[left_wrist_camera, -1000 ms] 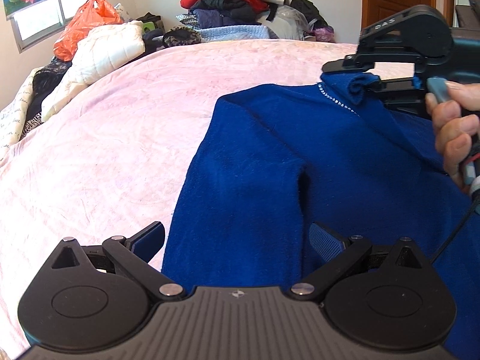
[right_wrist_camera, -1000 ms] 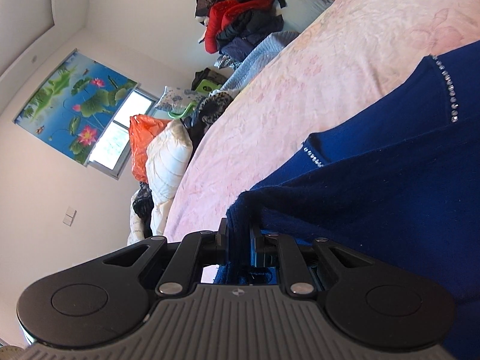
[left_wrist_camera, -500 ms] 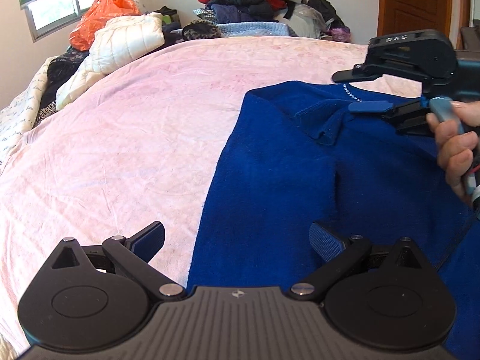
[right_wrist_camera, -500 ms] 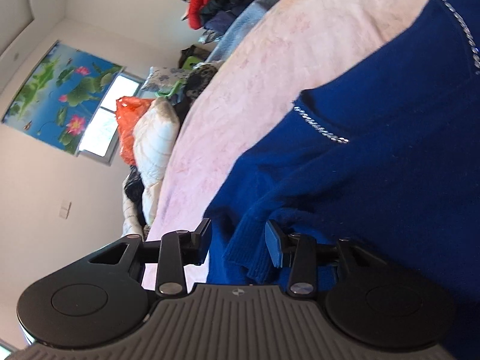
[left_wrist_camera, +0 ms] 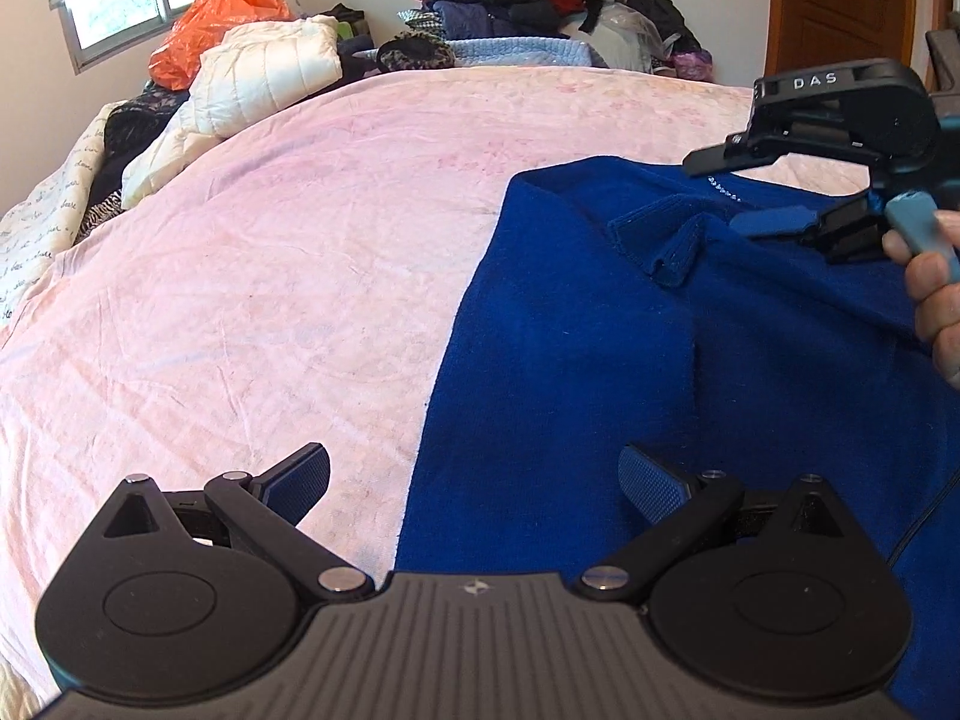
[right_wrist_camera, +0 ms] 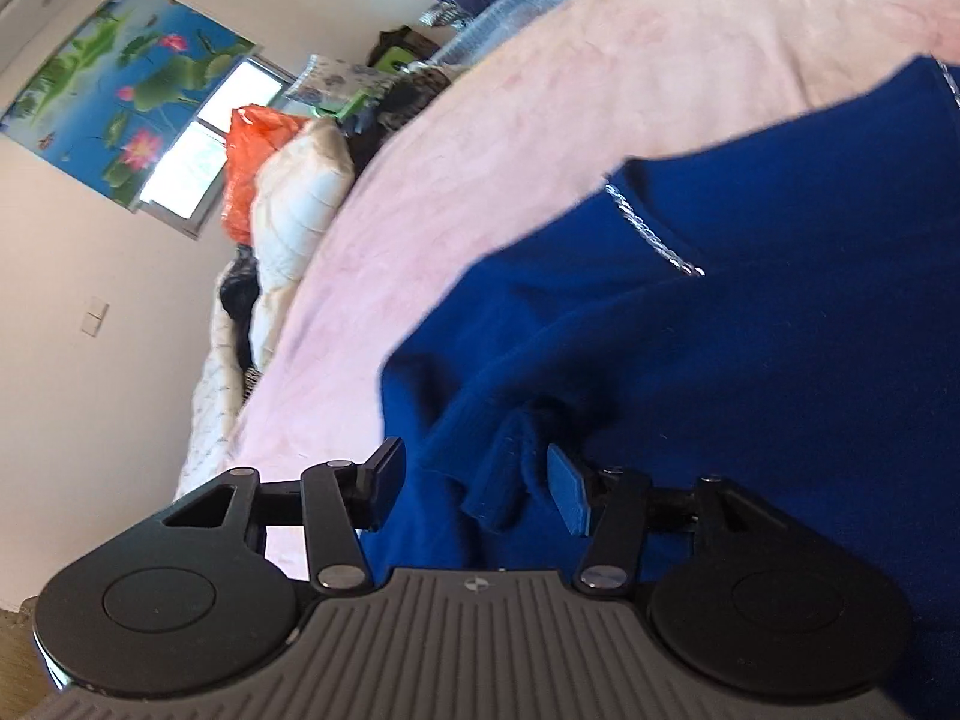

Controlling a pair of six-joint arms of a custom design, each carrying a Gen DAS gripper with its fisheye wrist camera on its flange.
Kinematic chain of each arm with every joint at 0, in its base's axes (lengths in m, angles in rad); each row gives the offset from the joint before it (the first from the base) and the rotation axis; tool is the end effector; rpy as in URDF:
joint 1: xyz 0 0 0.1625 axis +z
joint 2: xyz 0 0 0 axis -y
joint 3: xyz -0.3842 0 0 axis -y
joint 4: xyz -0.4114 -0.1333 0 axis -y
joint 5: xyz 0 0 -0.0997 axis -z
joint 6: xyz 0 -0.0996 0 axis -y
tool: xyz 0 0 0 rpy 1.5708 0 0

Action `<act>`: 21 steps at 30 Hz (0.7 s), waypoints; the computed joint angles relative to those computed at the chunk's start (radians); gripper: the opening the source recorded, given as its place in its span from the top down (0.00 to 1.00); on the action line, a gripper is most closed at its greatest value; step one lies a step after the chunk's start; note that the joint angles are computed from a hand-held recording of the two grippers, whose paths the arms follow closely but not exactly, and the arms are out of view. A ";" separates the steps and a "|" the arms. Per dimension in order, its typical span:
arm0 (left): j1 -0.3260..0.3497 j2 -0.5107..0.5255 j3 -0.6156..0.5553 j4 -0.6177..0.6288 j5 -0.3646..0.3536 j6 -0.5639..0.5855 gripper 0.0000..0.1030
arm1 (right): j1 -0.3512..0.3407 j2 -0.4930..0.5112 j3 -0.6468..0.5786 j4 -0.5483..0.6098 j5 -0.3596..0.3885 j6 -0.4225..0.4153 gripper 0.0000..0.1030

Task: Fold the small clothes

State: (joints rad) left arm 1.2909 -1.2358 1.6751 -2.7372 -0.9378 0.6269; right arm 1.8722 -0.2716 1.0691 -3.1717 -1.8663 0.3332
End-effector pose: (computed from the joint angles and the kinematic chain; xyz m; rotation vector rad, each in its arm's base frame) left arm 0.0117 -0.6552 0.3566 0.7519 2.1993 -0.7339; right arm 0.3357 -0.7285 -0.0232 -0.2251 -2.8422 1.2805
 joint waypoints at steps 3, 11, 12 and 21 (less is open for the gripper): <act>0.001 -0.005 0.002 0.005 -0.008 0.000 0.00 | 0.010 0.001 -0.019 -0.002 -0.030 -0.041 0.48; -0.002 -0.012 0.014 0.014 -0.007 0.002 0.00 | 0.011 0.066 -0.141 0.085 0.032 -0.074 0.48; -0.003 -0.014 0.016 0.012 -0.007 0.004 0.00 | 0.009 0.084 -0.178 0.121 0.029 -0.058 0.48; 0.001 -0.021 0.019 0.008 0.003 0.002 0.00 | 0.023 0.266 -0.460 0.051 -0.056 -0.155 0.45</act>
State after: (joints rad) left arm 1.2916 -1.2571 1.6942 -2.7291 -0.9344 0.6284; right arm 1.8955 -0.0052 0.6095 -3.1203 -1.9223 0.1782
